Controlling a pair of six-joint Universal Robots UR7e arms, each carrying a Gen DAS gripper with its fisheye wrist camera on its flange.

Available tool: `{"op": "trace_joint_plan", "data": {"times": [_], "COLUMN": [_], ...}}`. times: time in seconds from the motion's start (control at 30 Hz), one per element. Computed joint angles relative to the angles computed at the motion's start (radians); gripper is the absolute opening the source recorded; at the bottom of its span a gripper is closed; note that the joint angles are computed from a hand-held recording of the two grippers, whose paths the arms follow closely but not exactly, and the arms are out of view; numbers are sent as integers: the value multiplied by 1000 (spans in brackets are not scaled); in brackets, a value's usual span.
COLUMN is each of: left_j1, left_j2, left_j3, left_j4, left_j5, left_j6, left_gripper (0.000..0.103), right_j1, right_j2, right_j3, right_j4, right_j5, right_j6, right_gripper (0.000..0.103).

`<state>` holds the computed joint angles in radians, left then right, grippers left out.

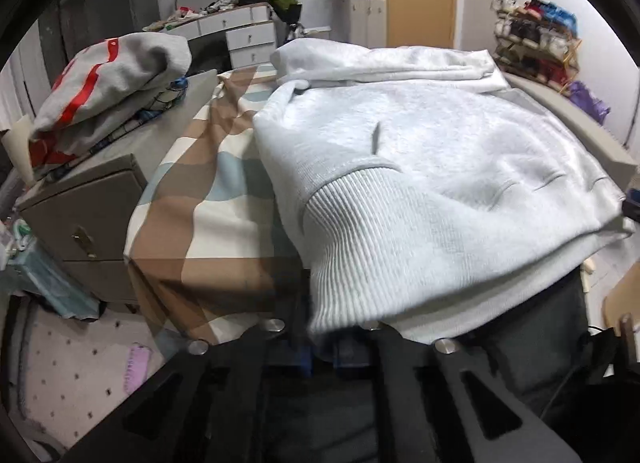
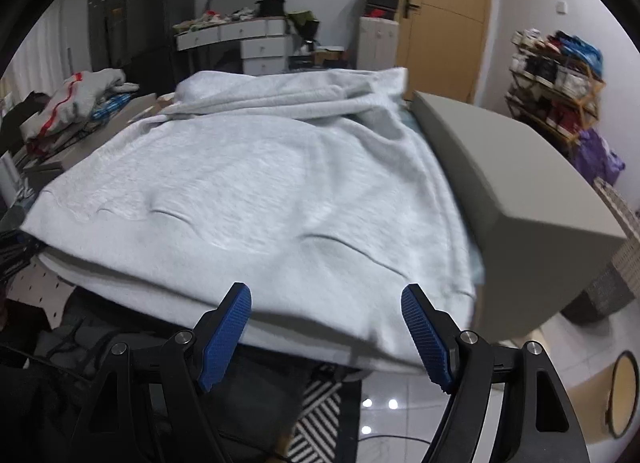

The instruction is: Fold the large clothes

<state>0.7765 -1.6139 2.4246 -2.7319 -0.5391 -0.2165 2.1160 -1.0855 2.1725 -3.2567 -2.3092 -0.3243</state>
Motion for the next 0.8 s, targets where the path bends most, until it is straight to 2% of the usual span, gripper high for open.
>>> {"op": "trace_joint_plan", "data": {"times": [0.1, 0.17, 0.27, 0.43, 0.53, 0.57, 0.6, 0.63, 0.67, 0.8], "left_j1": [-46, -69, -81, -60, -50, -49, -51, -52, -54, -73], "left_j2": [-14, -26, -42, -34, -17, -15, -13, -14, -15, -8], "left_j3": [28, 35, 36, 24, 21, 21, 22, 23, 24, 38], "left_j4": [-49, -53, -43, -79, -110, -109, -109, -105, -98, -108], "left_j5": [47, 69, 77, 57, 54, 55, 57, 55, 50, 59], "left_j6": [47, 67, 78, 123, 155, 156, 155, 157, 160, 203], "left_gripper": [0, 0, 0, 0, 0, 0, 0, 0, 0, 0], "right_j1": [20, 41, 77, 99, 118, 119, 116, 107, 103, 95], "right_j2": [51, 108, 197, 295, 365, 384, 388, 382, 378, 306], "right_j3": [-40, -69, -118, -191, -242, -261, -277, -293, -298, -237], "right_j4": [53, 54, 34, 69, 33, 14, 18, 64, 73, -112], "right_j5": [132, 180, 216, 272, 239, 235, 252, 285, 301, 399], "right_j6": [-21, -61, -134, -187, -222, -234, -237, -215, -187, -133], "right_gripper": [78, 78, 78, 78, 78, 73, 62, 12, 5, 4]}}
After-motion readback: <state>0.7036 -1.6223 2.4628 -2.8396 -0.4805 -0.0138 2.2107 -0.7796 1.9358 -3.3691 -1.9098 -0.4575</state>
